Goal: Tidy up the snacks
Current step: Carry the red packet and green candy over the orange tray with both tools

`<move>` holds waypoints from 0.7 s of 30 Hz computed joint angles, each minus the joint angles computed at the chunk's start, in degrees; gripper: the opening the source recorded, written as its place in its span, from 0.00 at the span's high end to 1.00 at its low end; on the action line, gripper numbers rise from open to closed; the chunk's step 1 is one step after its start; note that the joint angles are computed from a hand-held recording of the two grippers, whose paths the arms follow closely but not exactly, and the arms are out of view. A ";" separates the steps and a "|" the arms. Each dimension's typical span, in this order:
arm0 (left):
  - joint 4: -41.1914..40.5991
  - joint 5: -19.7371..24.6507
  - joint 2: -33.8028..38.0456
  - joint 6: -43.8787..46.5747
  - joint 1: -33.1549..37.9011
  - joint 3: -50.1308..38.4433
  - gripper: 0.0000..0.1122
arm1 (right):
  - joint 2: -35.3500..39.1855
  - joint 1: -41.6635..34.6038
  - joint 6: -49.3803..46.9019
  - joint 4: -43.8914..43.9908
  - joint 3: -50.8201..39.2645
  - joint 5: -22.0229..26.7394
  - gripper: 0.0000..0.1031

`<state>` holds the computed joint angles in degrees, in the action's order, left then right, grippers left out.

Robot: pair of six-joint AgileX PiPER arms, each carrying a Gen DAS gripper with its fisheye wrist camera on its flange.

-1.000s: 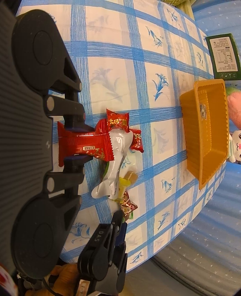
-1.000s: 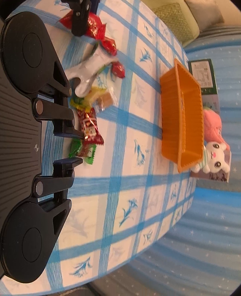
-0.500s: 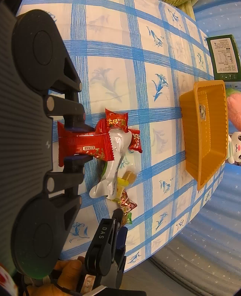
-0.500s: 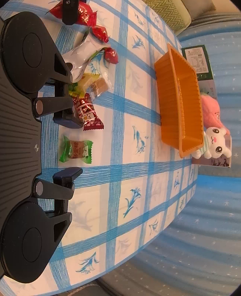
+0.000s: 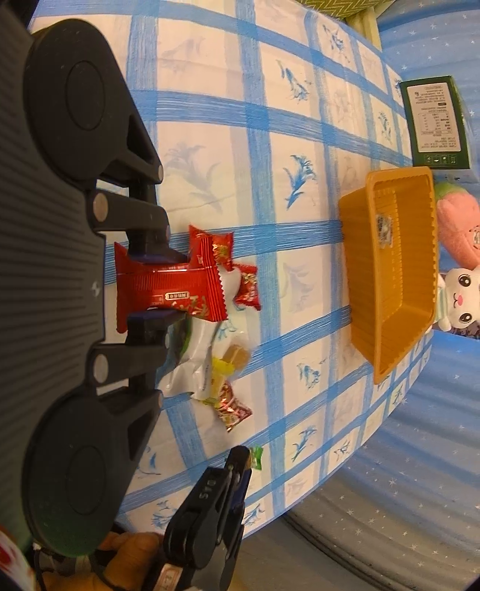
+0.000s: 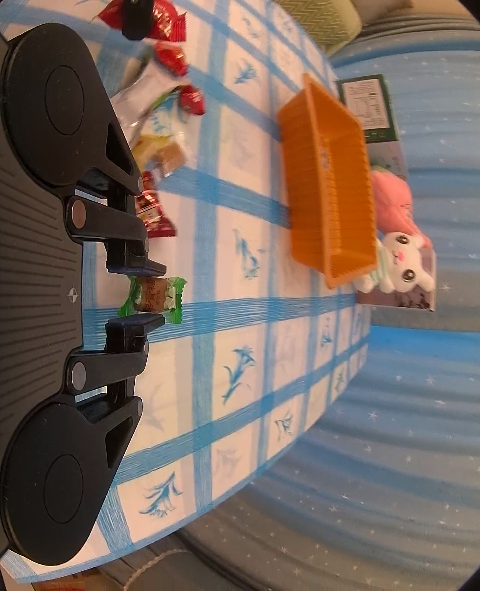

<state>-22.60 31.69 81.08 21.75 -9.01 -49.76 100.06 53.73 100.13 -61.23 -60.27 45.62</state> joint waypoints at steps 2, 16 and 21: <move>0.52 -0.38 0.34 -0.67 0.02 -0.96 0.81 | -0.75 0.25 0.10 -0.86 -0.31 0.18 0.79; 1.57 -0.88 7.82 -2.82 1.13 -14.85 0.81 | 1.15 -8.96 -17.45 5.67 -13.47 -10.50 0.79; 2.03 0.87 13.35 -3.84 1.81 -23.93 0.81 | 5.80 -13.54 -31.35 14.64 -23.62 -13.15 0.79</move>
